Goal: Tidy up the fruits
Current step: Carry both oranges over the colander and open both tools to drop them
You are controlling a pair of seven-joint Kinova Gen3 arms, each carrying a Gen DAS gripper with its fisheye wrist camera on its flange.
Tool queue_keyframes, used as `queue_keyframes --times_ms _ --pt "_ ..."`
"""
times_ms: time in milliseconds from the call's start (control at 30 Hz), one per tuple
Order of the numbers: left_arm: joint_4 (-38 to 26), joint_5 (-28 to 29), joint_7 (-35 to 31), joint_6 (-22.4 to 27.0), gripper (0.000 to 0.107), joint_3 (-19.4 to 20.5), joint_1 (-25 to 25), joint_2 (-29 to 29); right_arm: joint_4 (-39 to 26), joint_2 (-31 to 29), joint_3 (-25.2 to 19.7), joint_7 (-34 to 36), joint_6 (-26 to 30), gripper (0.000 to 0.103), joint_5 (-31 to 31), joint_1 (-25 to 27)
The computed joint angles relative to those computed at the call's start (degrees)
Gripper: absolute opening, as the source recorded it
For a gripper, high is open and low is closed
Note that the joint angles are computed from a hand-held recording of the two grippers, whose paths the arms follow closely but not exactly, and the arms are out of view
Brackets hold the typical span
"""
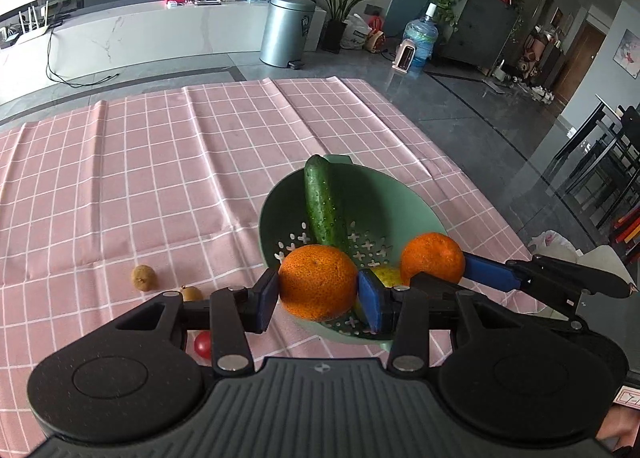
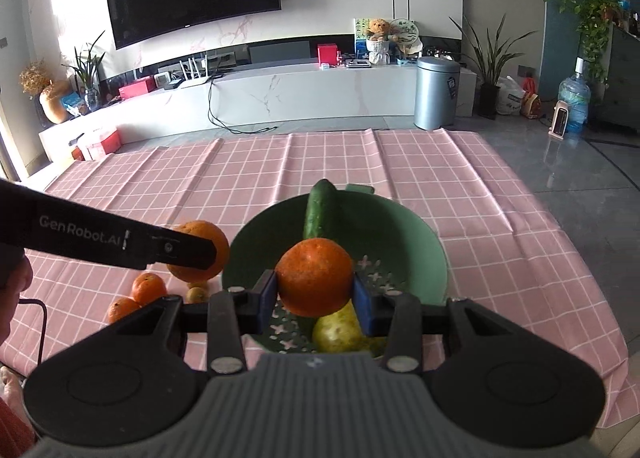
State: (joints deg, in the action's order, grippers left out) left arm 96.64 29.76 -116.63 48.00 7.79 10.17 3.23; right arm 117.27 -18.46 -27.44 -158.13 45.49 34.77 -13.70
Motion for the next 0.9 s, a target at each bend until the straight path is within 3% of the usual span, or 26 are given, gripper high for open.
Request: queue_keyframes --times_ms 300,533,733,900 --pt "-6.04 -9.57 6.83 1.18 0.049 2.06 3.9 7.0 -1.07 4.85 10.49 11.04 -4.3 0.037 -6.0 -0.05" --pt "-8.01 -22.0 13.06 1.09 0.049 2.29 9.28 9.11 -2.59 8.72 14.77 17.59 -6.22 0.037 -11.76 0.39" --pt "-8.77 -25.97 14.08 1.29 0.05 2.48 10.88 10.34 -2.94 10.89 16.58 20.42 -6.65 0.037 -14.48 0.36" --pt "-8.89 -23.08 13.21 1.4 0.051 2.74 9.32 10.87 -2.79 10.99 17.4 21.38 -7.23 0.039 -15.76 0.45"
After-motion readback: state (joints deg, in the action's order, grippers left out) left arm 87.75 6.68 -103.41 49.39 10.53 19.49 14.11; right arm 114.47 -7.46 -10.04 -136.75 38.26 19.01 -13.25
